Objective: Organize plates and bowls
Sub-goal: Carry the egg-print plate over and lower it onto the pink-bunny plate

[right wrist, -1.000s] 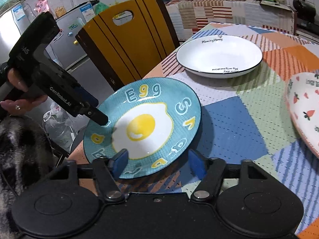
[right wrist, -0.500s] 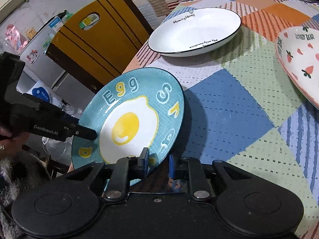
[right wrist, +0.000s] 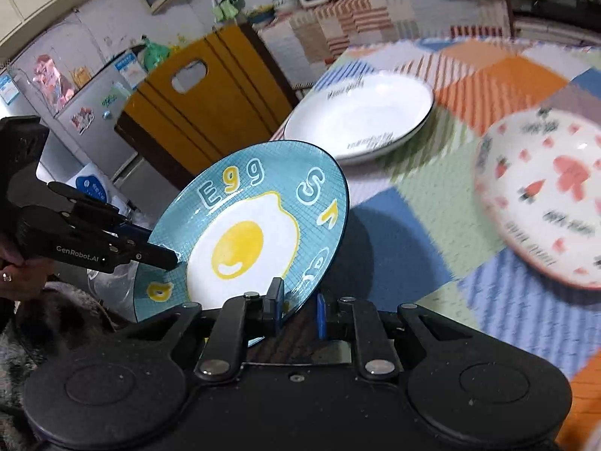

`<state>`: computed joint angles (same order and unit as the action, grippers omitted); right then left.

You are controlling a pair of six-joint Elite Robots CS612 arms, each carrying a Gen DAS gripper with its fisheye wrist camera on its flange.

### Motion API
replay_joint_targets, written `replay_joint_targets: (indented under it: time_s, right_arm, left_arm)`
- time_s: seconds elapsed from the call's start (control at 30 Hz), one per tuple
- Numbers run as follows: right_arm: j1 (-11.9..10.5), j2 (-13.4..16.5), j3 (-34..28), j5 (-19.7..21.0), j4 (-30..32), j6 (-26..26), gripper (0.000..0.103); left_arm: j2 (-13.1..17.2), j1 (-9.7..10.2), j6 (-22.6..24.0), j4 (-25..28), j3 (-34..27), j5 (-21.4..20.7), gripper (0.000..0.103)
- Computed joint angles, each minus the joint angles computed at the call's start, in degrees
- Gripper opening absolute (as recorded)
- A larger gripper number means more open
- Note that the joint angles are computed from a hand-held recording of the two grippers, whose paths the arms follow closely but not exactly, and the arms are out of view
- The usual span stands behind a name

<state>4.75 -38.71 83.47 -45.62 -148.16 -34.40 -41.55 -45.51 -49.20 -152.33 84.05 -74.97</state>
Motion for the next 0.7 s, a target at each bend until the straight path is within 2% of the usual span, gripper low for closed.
replay_joint_targets:
  time_s: [0.1, 0.33, 0.57, 0.7]
  right_arm:
    - [-0.9, -0.9, 0.9, 0.4, -3.1, 1.2, 0.022]
    - [-2.7, -2.7, 1.9, -1.0, -10.4, 3.3, 0.022]
    - [-4.7, -2.3, -1.0, -3.0, -10.1, 6.8, 0.022]
    - [-5.5, -1.7, -1.9, -4.9, -11.3, 8.4, 0.022]
  left_arm:
    - [0.3, -0.27, 1.3, -0.6, -1.8, 1.7, 0.03]
    - [3.0, 0.1, 4.9, -1.6, -8.3, 1.9, 0.03]
    - [7.3, 0.34, 10.9, -1.1, -16.9, 2.2, 0.03]
    - [10.6, 0.81, 12.9, 0.6, -22.8, 0.5, 0.03]
